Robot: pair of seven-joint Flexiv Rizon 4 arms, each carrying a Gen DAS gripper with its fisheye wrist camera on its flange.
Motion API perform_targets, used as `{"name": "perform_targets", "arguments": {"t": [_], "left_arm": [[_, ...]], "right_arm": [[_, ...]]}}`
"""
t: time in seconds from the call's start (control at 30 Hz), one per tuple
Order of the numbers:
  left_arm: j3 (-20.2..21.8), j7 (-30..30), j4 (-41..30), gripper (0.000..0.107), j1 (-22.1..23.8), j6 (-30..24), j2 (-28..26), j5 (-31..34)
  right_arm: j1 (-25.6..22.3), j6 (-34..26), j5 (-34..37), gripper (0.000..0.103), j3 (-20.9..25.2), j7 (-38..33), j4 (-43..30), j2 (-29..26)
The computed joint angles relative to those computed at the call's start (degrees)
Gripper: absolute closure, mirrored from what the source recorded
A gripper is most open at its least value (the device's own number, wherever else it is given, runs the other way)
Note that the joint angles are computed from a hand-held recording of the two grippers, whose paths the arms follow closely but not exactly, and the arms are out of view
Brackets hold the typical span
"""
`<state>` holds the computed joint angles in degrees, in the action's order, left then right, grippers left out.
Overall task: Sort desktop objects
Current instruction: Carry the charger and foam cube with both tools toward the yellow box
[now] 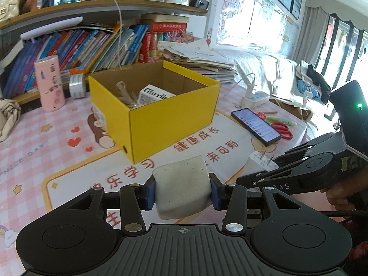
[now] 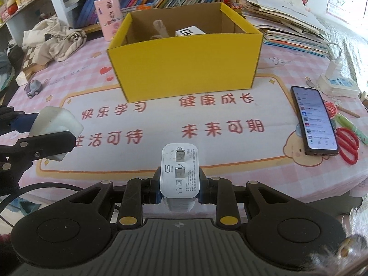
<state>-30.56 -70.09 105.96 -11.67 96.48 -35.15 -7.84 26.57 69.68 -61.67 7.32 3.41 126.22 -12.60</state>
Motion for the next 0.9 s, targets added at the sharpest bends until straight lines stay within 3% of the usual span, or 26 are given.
{"name": "perform_targets", "arguments": {"t": [0.43,0.9], "left_arm": [[6.28,0.87,-10.16,0.064,-8.66,-5.15,-4.47,-2.77],[15.1,-1.57,-21.57,0.064,-17.5,-11.35,-9.36,-4.27]], "right_arm": [[-4.12,3.32,2.13,0.078,-1.25,-4.98,2.11,1.13],[-6.22,9.27,7.7,0.078,-4.11,-16.57,1.56,-1.11]]}}
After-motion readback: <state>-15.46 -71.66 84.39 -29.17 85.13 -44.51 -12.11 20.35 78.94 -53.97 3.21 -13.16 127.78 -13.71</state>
